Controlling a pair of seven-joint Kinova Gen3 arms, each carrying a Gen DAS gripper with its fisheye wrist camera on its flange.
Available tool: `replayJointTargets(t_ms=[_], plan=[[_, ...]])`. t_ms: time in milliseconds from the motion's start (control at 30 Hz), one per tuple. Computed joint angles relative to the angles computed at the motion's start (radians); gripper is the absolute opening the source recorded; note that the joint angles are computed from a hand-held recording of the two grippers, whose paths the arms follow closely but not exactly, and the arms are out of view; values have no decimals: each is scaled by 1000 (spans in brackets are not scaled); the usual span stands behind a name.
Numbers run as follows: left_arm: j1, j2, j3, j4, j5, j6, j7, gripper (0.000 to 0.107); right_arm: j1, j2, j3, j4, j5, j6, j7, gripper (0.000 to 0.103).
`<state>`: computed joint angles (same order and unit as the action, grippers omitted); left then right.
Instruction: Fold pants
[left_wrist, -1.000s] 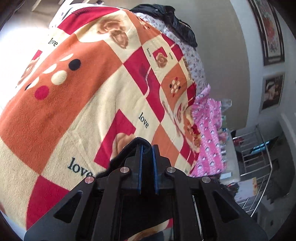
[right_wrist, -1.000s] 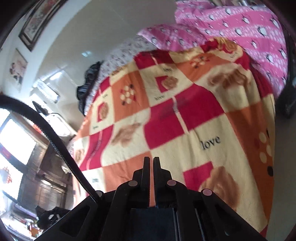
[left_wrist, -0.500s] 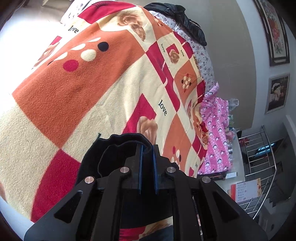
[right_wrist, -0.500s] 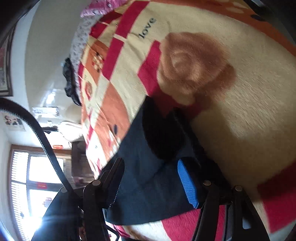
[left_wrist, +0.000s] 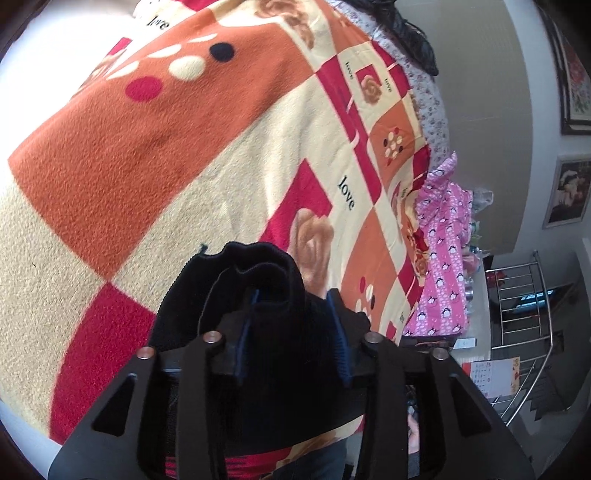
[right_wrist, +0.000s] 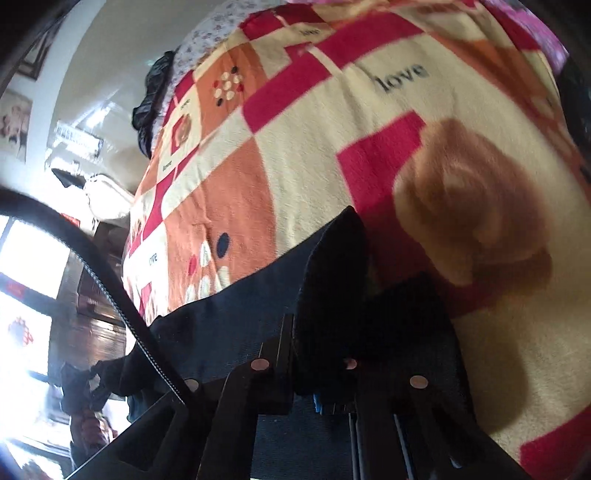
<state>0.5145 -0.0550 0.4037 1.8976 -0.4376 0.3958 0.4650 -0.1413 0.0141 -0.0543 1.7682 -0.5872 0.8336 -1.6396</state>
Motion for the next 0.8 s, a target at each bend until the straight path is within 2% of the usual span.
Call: replayJointTargets(t_ms=[33, 133, 167, 200, 233, 300, 367, 433, 533, 600, 700, 800], plan=[[-9, 0, -1, 11, 26, -22, -15, 47, 0, -6, 0, -4, 0, 1, 2, 6], [6, 3, -25, 39, 49, -73, -8, 49, 11, -11, 13, -26, -14, 28, 22, 6], [-16, -5, -1, 49, 26, -90, 10, 45, 15, -11, 16, -29, -18, 35, 24, 6], [-44, -12, 31, 51, -3, -91, 16, 35, 13, -8, 14, -39, -5, 37, 14, 6], [-53, -15, 46, 46, -16, -76, 24, 13, 14, -9, 14, -42, -2, 40, 12, 6], [-22, -15, 19, 32, 1, -48, 3, 9, 13, -4, 13, -49, -4, 37, 7, 6], [-19, -10, 18, 1, 24, -12, -73, 8, 9, 6, 8, -64, 5, 27, -14, 6], [-48, -18, 0, -8, 82, -41, -154, 8, 3, 20, 13, -98, 25, 18, -44, 6], [-35, -18, -117, 13, 204, -161, -246, 8, 12, 60, -3, -210, 109, 48, -123, 5], [-23, -4, -177, 23, 282, -242, -315, 8, -4, 81, 12, -297, 127, 46, -139, 5], [-54, 5, -161, 35, 380, -300, -436, 8, 14, 74, -7, -371, 117, 18, -134, 4], [14, -5, -205, 84, 499, -329, -542, 8, 39, 35, -3, -335, 67, 25, -82, 4]])
